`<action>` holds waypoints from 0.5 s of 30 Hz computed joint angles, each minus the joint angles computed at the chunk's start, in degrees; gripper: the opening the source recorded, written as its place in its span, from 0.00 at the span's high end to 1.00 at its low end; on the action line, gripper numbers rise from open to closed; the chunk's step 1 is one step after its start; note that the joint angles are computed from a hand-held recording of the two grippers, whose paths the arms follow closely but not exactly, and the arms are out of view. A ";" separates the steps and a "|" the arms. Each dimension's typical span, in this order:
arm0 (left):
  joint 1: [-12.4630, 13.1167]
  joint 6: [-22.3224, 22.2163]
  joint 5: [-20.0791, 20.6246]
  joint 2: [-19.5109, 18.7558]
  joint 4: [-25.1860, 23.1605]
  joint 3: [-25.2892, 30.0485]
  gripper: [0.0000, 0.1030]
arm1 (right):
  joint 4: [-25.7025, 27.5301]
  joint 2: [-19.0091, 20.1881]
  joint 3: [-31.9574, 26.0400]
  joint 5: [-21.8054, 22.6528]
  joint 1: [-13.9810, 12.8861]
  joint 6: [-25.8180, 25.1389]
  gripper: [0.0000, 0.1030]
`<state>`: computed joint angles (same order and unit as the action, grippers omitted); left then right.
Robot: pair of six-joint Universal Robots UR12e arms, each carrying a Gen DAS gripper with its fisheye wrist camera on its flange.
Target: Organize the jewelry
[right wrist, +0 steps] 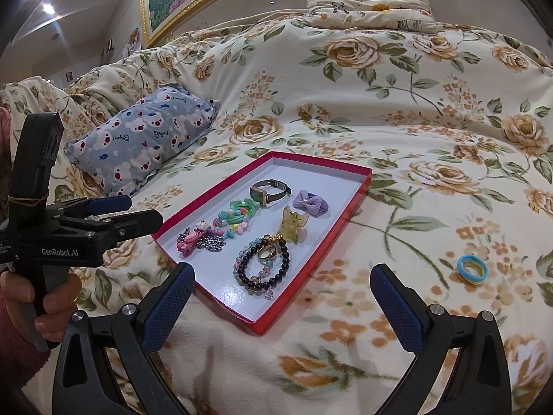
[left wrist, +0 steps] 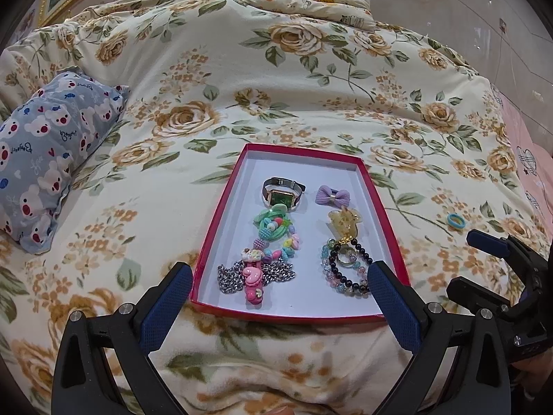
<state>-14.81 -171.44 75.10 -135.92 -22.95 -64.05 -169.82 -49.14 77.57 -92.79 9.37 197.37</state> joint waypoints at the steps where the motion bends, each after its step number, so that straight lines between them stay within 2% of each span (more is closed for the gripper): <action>1: 0.01 0.03 0.02 0.00 0.00 -0.01 0.01 | 0.08 0.02 -0.08 -0.06 0.04 0.00 0.01; 15: 0.05 0.09 -0.33 -0.08 0.07 0.11 0.01 | -0.42 -0.04 -0.27 0.15 0.07 -0.25 0.01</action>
<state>-14.76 -171.35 74.78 -135.99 -22.87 -63.94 -170.24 -49.17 77.31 -92.63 9.43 197.11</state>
